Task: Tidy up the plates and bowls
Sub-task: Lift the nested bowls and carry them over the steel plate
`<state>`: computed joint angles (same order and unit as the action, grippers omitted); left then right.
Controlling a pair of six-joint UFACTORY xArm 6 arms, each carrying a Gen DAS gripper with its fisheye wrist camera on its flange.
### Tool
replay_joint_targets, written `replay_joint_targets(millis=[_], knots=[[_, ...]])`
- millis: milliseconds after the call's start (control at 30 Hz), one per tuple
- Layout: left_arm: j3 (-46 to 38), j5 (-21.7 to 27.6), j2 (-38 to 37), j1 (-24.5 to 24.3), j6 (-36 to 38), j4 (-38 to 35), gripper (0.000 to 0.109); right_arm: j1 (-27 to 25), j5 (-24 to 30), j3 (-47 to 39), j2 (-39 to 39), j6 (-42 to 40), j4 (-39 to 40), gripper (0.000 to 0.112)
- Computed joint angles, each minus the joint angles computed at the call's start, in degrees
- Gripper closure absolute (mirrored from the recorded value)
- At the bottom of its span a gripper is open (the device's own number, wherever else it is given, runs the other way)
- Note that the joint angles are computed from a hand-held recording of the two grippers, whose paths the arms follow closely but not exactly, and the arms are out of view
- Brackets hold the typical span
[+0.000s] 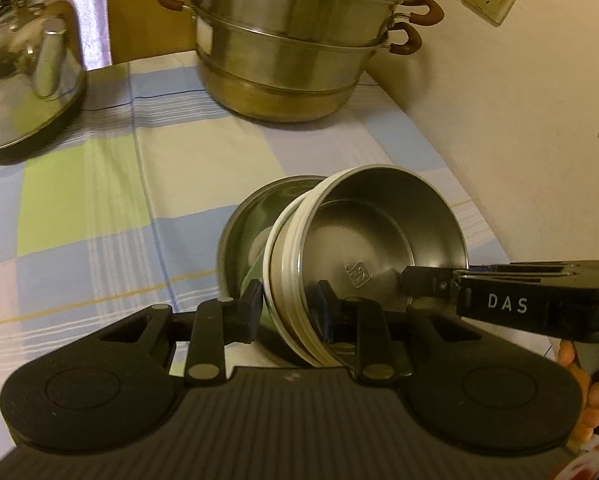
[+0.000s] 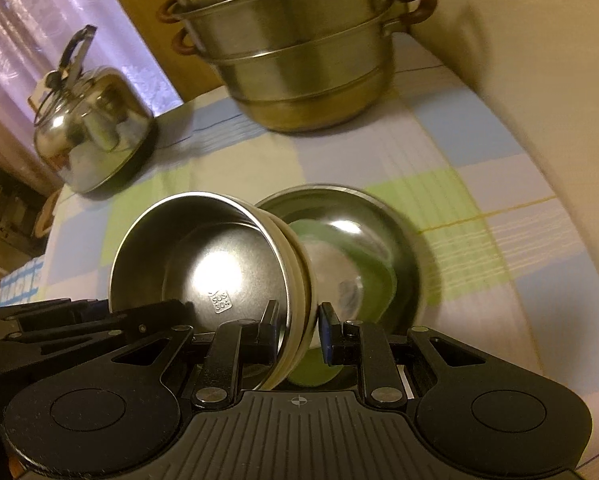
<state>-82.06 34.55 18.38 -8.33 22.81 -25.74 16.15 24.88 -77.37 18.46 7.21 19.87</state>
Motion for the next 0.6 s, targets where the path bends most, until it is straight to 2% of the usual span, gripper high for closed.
replay_joint_targets(millis=[300, 600], knots=[[-6.9, 2.5, 5.8, -1.2, -4.0, 1.7, 0.084, -2.4, 3.0, -4.7, 3.6, -1.5, -0.9, 0.092], [-9.4, 3.6, 8.8, -1.6, -7.8, 4.2, 0.084, -3.4, 6.1, -8.4, 7.2, -3.9, 0.7, 0.092]])
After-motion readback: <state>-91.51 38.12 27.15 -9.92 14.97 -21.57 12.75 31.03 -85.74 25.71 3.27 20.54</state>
